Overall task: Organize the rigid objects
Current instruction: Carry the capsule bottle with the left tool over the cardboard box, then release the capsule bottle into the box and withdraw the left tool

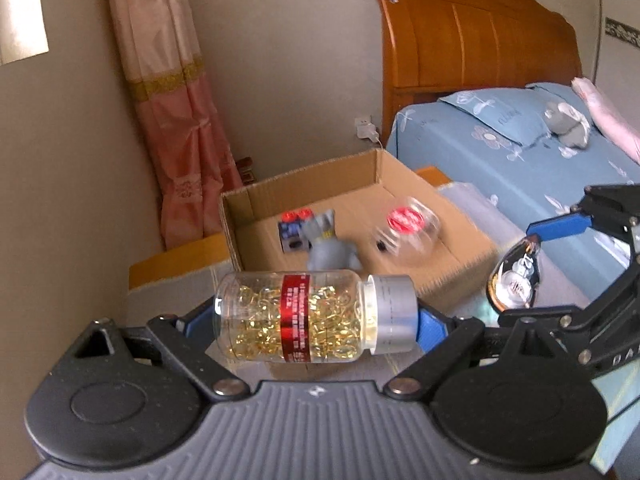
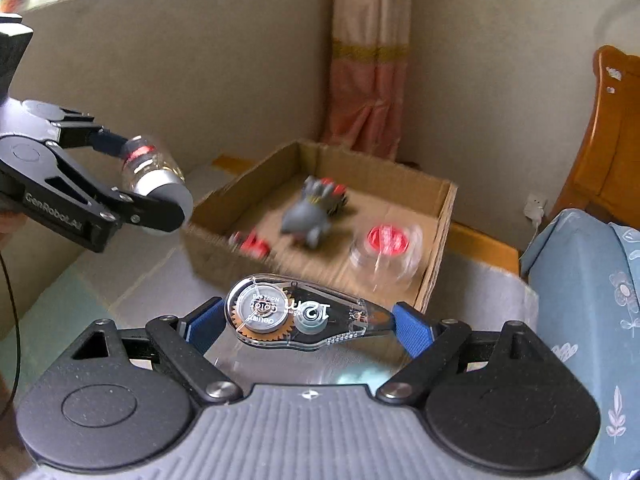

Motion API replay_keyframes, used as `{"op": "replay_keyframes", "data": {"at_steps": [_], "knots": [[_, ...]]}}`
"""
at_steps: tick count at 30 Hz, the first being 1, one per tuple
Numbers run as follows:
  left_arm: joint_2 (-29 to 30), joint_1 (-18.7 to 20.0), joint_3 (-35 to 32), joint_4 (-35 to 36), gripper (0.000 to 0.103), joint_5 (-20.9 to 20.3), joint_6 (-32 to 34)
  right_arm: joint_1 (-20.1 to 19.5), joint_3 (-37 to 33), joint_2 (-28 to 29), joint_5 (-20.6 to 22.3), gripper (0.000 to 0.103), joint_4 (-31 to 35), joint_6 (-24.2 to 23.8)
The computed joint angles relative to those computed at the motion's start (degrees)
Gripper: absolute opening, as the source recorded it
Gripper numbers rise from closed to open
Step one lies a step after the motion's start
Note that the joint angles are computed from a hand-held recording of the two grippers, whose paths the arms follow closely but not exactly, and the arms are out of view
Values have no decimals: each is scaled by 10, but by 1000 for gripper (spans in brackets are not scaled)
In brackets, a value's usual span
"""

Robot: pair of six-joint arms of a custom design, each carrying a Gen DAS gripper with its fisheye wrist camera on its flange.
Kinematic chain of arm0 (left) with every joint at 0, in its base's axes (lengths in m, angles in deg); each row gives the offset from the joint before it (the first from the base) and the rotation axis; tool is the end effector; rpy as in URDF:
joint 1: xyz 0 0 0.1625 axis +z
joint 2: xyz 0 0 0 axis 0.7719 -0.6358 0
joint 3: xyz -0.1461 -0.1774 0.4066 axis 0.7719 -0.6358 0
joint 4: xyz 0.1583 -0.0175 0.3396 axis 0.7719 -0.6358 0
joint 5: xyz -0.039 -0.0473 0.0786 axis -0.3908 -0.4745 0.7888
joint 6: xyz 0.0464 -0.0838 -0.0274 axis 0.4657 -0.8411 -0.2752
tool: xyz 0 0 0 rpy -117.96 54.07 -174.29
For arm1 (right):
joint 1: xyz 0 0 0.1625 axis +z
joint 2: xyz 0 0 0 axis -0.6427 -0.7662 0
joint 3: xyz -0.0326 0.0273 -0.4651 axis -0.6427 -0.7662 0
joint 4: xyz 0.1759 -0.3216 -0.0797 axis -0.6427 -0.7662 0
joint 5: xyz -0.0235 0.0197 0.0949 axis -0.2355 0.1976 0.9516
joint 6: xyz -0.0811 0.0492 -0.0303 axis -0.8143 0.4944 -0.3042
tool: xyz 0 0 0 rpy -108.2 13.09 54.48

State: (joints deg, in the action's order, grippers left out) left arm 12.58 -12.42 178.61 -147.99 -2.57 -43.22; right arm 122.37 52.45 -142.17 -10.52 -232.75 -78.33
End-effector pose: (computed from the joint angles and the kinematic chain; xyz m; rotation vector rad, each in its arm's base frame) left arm -0.2091 -0.4439 0.1266 0.4968 2.1544 -0.9059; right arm 0.0663 -0.4813 0.1887 1.3164 -2.3294 0.6296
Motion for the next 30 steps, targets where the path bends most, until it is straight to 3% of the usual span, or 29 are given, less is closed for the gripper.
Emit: {"op": "replay_keyframes", "data": {"at_steps": [6, 12, 15, 23, 27, 30], "knots": [[10, 53, -70, 13, 94, -11, 38, 35, -71, 55, -48, 92, -2, 66], [24, 84, -112, 40, 94, -20, 62, 41, -116, 92, -77, 93, 27, 101], [31, 93, -124, 42, 94, -27, 74, 35, -112, 86, -67, 103, 43, 102], [52, 105, -144, 31, 95, -35, 128, 28, -88, 60, -62, 103, 48, 107], [81, 103, -151, -38, 96, 11, 173, 22, -67, 44, -49, 103, 37, 102], [69, 101, -142, -27, 96, -3, 149, 19, -52, 33, -44, 103, 31, 103]]}}
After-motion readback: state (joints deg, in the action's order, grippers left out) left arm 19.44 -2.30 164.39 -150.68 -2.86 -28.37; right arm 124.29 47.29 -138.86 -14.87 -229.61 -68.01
